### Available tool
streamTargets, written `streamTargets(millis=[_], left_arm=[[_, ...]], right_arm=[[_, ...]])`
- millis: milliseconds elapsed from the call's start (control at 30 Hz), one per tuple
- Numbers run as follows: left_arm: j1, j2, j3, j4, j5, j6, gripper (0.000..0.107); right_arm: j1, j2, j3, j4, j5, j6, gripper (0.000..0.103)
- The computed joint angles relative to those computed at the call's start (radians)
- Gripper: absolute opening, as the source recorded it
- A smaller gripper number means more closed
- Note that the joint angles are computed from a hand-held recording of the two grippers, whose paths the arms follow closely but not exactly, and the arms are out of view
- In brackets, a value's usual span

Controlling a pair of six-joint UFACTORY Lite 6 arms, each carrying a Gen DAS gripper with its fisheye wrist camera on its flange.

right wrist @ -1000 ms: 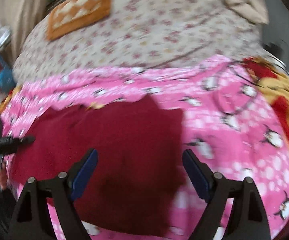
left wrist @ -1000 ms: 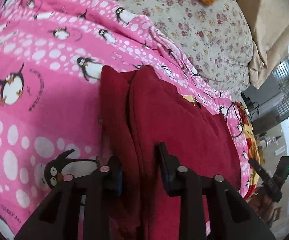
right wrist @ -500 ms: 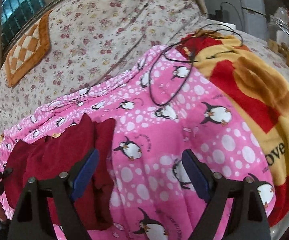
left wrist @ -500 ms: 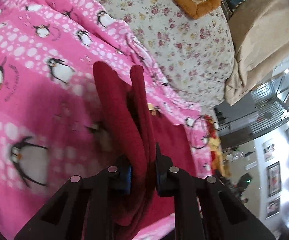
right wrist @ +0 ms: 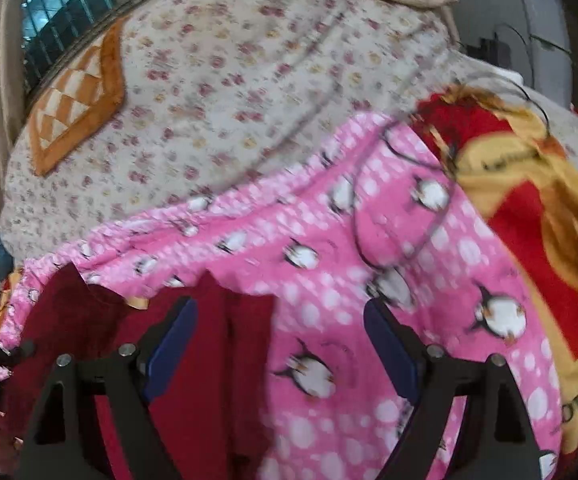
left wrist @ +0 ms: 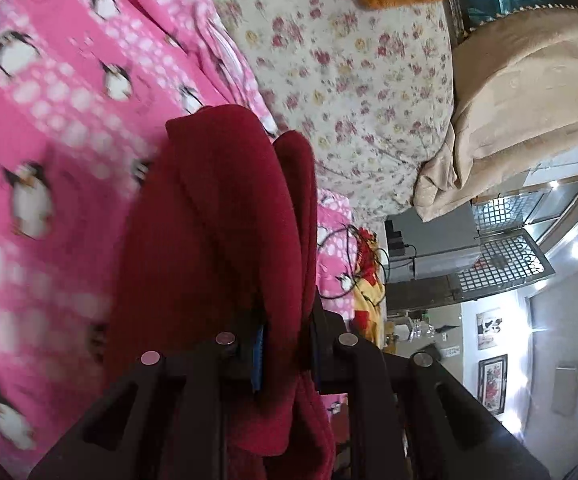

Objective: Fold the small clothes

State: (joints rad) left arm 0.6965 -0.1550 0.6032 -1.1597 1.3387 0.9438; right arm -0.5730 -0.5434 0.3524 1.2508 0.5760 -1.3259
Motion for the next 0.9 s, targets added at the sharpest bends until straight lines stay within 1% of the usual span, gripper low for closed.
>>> streamTargets(millis=[33,67,100,133,167,267,367,467,600,833,900], left_arm=[[-0.047,-0.021,-0.019,-0.025,-0.022,-0.024,0.006],[-0.105,-0.040,-0.039,-0.057,-0.053,-0.050,0.006],[-0.162,-0.054,-0.056,-0.090,-0.087,-0.070,0.006],[-0.236,-0.066,-0.073,-0.132,-0.135,-0.089,0.006],[-0.300,-0.067,-0.083,-0.172,-0.175,-0.098,0.006],[-0.447,-0.059,-0.103,-0.274,-0.259,-0.092,0.006],[-0.575,-0.045,-0.115,-0.372,-0.320,-0.077,0.006],[-0.679,-0.026,-0.114,-0.429,-0.404,-0.063,0.006],[-0.738,-0.005,-0.136,-0.480,-0.469,-0.021,0.006],[-0.841,-0.045,-0.154,-0.506,-0.572,-0.001,0.007],[-0.894,-0.004,-0.132,-0.542,-0.602,0.054,0.013]], right_arm=[[-0.016,0.046,-0.003,-0.017,-0.023,-0.010,0.081],[-0.052,0.097,0.016,-0.060,-0.004,0.022,0.079],[-0.093,0.125,0.036,-0.073,0.045,0.027,0.079],[-0.165,0.155,0.051,-0.059,0.123,-0.010,0.079],[-0.210,0.163,0.059,-0.059,0.159,-0.030,0.079],[-0.273,0.152,0.065,-0.083,0.170,-0.059,0.079],[-0.331,0.196,0.080,-0.108,0.230,-0.080,0.079],[-0.350,0.236,0.097,-0.122,0.275,-0.087,0.079],[-0.363,0.233,0.099,-0.126,0.297,-0.094,0.079],[-0.378,0.212,0.102,-0.128,0.335,-0.102,0.079],[-0.366,0.216,0.104,-0.124,0.324,-0.100,0.079]])
